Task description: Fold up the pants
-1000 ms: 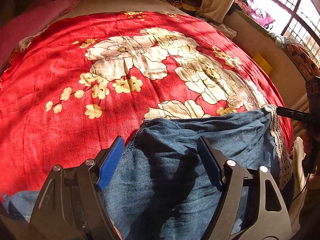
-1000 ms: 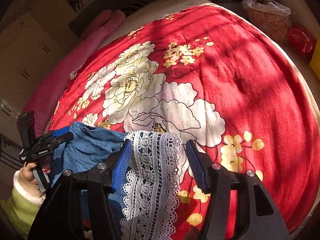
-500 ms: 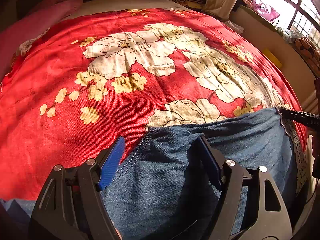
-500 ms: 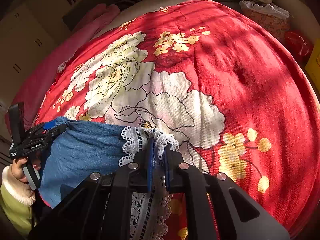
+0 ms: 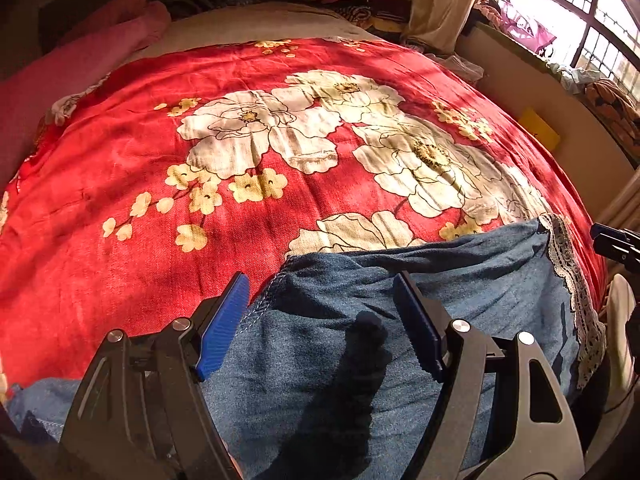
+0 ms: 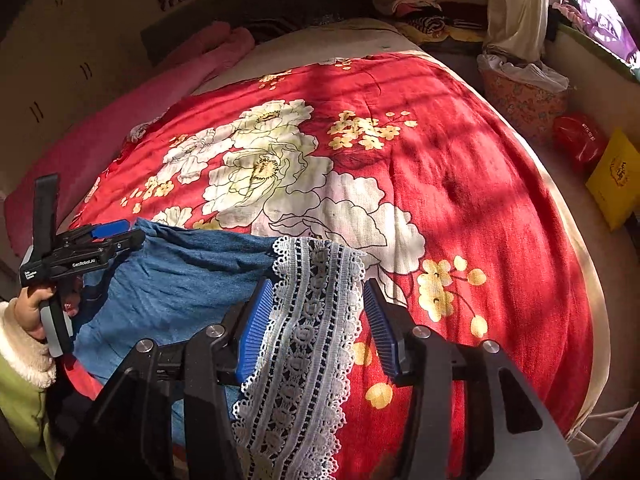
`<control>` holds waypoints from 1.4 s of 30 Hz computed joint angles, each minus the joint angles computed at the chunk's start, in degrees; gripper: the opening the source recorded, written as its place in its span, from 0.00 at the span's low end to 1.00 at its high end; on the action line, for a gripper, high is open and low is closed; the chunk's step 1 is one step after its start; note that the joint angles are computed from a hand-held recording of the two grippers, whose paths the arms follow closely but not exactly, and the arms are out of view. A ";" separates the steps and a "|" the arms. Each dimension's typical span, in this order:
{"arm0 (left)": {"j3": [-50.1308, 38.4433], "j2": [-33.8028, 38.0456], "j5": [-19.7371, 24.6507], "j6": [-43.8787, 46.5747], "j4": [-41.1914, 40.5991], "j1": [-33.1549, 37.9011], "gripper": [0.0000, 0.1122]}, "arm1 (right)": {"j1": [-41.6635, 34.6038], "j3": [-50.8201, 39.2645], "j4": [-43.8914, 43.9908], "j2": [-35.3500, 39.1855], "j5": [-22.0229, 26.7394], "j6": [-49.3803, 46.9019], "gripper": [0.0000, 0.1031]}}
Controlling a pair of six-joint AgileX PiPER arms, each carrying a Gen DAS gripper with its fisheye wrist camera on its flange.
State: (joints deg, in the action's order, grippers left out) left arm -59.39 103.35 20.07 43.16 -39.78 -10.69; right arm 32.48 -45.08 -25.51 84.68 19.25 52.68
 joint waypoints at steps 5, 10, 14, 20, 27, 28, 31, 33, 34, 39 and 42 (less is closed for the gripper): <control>3.13 -4.70 0.31 2.78 -2.55 -0.40 0.59 | 7.38 1.72 -6.91 -2.23 1.23 10.22 0.49; 6.66 -9.35 0.33 4.27 -3.74 -1.12 0.60 | 14.30 2.71 -12.04 -1.77 2.15 18.97 0.49; 10.51 -13.07 0.03 6.74 -5.49 -1.65 0.61 | 18.29 3.08 -13.46 -0.27 2.05 22.62 0.50; 16.86 -17.41 0.34 12.22 -9.60 -1.90 0.62 | 20.65 3.56 -8.50 3.10 0.92 21.82 0.54; 23.42 -16.91 -2.64 18.14 -13.00 -2.21 0.63 | 23.32 6.52 -12.60 5.56 0.09 31.73 0.55; 23.49 -15.70 -3.26 17.27 -12.16 -2.23 0.63 | 23.78 6.69 -14.18 5.62 0.29 33.70 0.55; 23.64 -11.41 -4.91 25.35 -19.50 -1.47 0.63 | 24.80 6.82 -17.34 5.66 0.88 37.71 0.55; 24.61 -10.81 -6.95 32.68 -26.37 -2.28 0.65 | 25.43 7.42 -19.30 4.73 0.84 40.35 0.57; 24.87 -10.94 -7.94 32.91 -26.71 -2.98 0.65 | 26.11 8.10 -21.39 3.66 1.09 43.14 0.57; 24.24 -15.86 -4.61 18.90 -13.79 -3.29 0.68 | 29.77 12.49 -29.25 -3.96 5.72 55.41 0.62; 23.32 -20.28 -3.15 11.63 -7.13 -4.78 0.73 | 31.23 14.72 -29.90 -8.51 9.40 58.09 0.63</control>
State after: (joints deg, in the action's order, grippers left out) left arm -36.07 83.07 16.92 54.79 -46.91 -15.46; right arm 63.71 -30.36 -55.40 76.17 28.65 110.77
